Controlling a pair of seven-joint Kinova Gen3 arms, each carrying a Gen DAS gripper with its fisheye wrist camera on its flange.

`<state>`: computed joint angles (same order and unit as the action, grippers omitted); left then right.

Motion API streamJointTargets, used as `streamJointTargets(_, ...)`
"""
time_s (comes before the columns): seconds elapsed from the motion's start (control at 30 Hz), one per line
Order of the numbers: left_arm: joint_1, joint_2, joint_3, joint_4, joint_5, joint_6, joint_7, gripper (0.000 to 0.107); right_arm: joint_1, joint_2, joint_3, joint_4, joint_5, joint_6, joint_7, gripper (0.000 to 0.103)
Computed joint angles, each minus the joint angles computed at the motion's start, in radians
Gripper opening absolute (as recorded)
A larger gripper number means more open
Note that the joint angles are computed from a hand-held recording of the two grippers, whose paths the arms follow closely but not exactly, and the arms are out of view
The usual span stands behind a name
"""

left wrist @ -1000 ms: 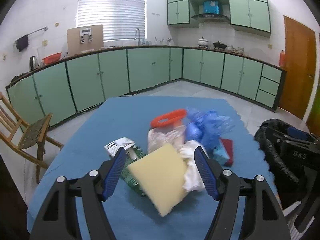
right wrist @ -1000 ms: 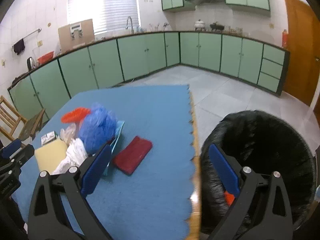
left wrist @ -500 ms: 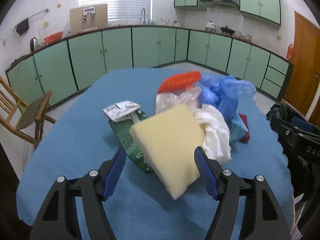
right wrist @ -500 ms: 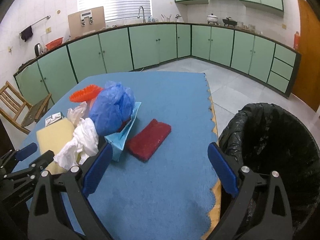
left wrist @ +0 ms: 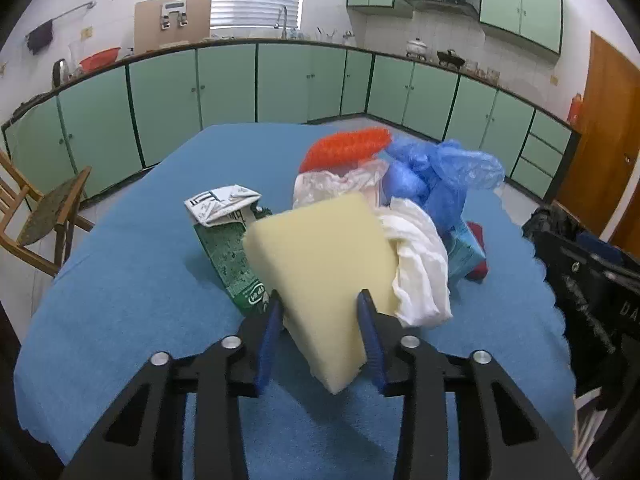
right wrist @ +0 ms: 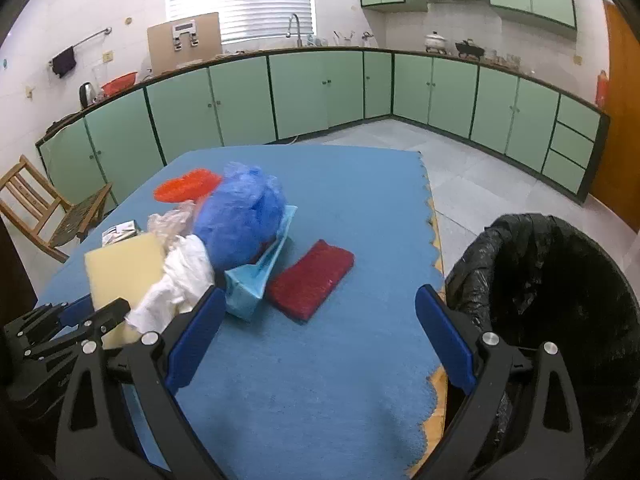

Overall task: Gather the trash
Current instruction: 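Move the left gripper back to the yellow sponge and grasp it, then grasp the white tissue with the right gripper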

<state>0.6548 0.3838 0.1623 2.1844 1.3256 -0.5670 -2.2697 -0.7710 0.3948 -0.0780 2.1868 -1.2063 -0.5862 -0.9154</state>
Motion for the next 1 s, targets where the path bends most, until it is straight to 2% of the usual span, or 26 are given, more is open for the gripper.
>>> streamJointTargets(0.33, 0.009, -0.048, 0.001, 0.034, -0.036, -0.021, 0.058, 0.03, -0.005, -0.011, -0.015, -0.021, 0.033, 0.029, -0.01, 0.089)
streamJointTargets(0.57, 0.029, -0.092, 0.017, 0.074, -0.003, -0.107, 0.048, 0.03, -0.019, 0.013, -0.003, -0.067, 0.095, 0.106, -0.047, 0.083)
streamJointTargets(0.8, 0.015, -0.106, 0.033, 0.102, 0.028, -0.162, 0.042, 0.03, -0.071, 0.048, 0.044, -0.119, 0.117, 0.177, -0.045, 0.081)
streamJointTargets(1.0, -0.005, -0.107, 0.031, 0.128, 0.012, -0.16, 0.068, 0.03, -0.132, 0.099, 0.118, -0.181, 0.045, 0.235, 0.015, 0.078)
